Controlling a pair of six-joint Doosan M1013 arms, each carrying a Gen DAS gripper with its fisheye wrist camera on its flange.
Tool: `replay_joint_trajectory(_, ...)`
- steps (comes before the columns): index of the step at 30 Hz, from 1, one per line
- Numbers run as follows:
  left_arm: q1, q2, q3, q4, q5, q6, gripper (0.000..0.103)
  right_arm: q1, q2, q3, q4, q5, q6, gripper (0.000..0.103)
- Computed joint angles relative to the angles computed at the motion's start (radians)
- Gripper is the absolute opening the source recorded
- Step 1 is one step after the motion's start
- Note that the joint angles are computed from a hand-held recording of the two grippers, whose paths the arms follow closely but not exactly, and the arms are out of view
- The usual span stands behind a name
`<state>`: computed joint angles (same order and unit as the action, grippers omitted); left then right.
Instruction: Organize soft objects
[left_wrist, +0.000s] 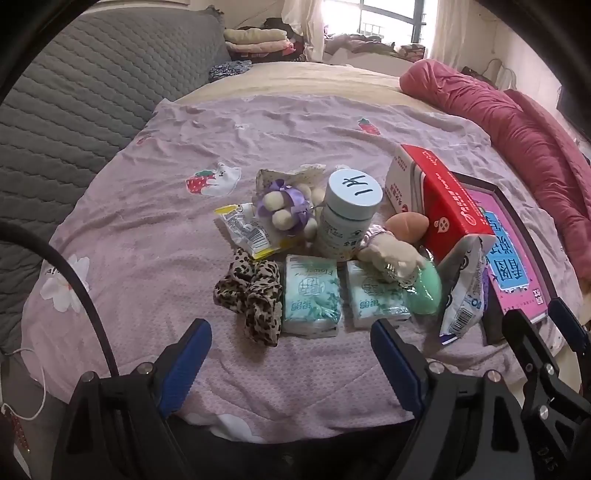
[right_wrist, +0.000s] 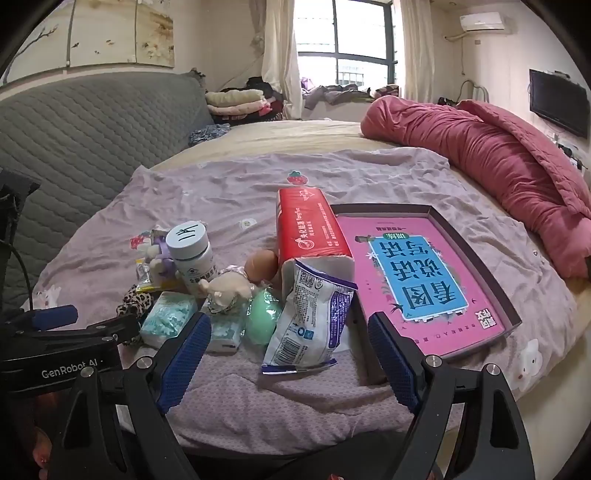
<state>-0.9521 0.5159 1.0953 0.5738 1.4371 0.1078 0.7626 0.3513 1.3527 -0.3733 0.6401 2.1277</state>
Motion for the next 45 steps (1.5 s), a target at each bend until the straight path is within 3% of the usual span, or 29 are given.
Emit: replay_joint_trajectory(45,-0.002,-0.007,0.014,0.004,-0.013,-0.027,0.087,0.003,0.009,-0.009,0.014,0.028,-0.030,0.087)
